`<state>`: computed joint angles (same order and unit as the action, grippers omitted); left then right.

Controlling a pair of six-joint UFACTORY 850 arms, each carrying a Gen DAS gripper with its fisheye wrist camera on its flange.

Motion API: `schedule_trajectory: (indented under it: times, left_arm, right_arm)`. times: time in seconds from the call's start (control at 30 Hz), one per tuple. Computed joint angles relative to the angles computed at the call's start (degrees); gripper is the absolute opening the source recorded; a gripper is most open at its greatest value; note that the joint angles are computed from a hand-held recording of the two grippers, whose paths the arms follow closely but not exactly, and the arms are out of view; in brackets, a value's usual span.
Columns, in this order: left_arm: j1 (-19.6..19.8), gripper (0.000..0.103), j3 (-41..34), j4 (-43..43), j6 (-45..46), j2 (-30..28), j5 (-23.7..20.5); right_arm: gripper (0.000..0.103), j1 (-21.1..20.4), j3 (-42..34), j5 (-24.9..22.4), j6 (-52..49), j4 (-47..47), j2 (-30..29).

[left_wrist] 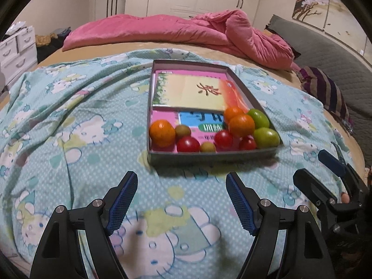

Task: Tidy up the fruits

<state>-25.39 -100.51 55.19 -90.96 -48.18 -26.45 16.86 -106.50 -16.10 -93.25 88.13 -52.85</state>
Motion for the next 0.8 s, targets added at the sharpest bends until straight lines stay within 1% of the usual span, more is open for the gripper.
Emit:
schedule_trajectory:
  times: [0.13, 0.2, 0.27, 0.3, 0.43, 0.6, 0.8]
  left_arm:
    - [-0.9, 0.079, 1.6, 2.0, -2.7, 0.7, -1.1]
    - [-0.8, 0.079, 2.6, 1.5, -4.0, 1.0, 0.0]
    - [-0.4, 0.079, 2.1, -1.9, -0.7, 0.5, 1.0]
    - [-0.5, 0.079, 2.0, -1.7, -0.8, 0.4, 0.9]
    - [-0.4, 0.079, 1.5, -2.0, -0.4, -0.1, 0.9]
    - [-0.3, 0.079, 0.8, -2.8, 0.6, -0.6, 0.5]
    - [-0.3, 0.079, 1.0, -1.6, -0.7, -0.4, 0.0]
  right_arm:
    - [0.102, 0.0, 4.3, 0.8, -4.1, 4.1, 2.2]
    - [0.102, 0.0, 4.9, 0.5, -6.3, 5.5, 2.6]
    - [0.102, 0.3, 5.4, 1.1, -12.0, 10.3, 2.8]
    - [0.102, 0.3, 5.3, 0.8, -12.2, 10.4, 2.7]
    - [0.102, 0.6, 4.2, 0.7, -7.0, 4.7, 1.9]
    - [0.102, 0.7, 3.4, 1.0, -4.7, 2.3, 1.4]
    - [0.102, 0.9, 2.6, 1.2, -2.9, -0.4, 0.8]
